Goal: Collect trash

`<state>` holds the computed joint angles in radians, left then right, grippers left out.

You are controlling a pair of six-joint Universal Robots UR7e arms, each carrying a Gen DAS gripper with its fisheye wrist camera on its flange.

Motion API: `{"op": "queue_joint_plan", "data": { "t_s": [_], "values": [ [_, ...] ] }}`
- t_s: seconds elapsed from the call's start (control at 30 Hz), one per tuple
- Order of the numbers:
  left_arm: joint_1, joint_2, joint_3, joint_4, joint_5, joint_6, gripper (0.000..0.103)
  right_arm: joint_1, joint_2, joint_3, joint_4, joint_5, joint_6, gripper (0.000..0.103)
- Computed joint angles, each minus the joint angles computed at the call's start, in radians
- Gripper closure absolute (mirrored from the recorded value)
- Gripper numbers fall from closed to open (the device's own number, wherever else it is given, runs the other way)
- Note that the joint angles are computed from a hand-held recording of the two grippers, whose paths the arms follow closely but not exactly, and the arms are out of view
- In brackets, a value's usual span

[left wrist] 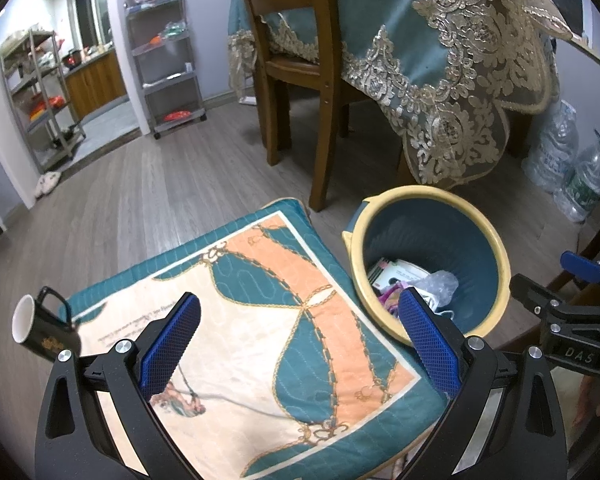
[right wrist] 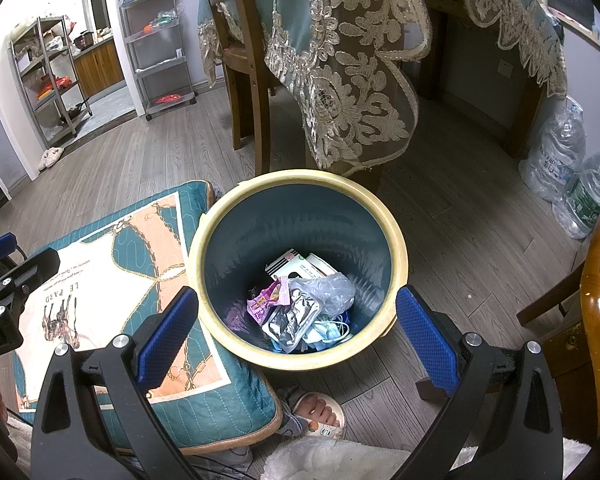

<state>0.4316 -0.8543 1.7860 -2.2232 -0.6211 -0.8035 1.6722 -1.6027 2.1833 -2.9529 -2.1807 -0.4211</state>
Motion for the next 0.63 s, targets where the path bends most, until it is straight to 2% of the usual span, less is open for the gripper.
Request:
{"op": "queue_joint_plan", "data": {
  "t_s": [0.2, 0.33, 0.63],
  "values": [
    [-0.003, 0.01, -0.009, 0.015, 0.006, 0.012, 0.005, -0.002, 0.0, 0.0, 0.0, 0.001, 0.0, 0.006],
    [0.005, 0.02, -0.028, 0.036, -0.03, 0.041, 0.005, -0.002, -0.001, 0.0, 0.0, 0.001, 0.0, 0.006],
    [-0.002, 0.036, -0.059, 0.125, -0.006, -0.006, 0.005, -0.004, -0.001, -0.001, 0.002, 0.001, -0.002, 0.006]
  ]
}}
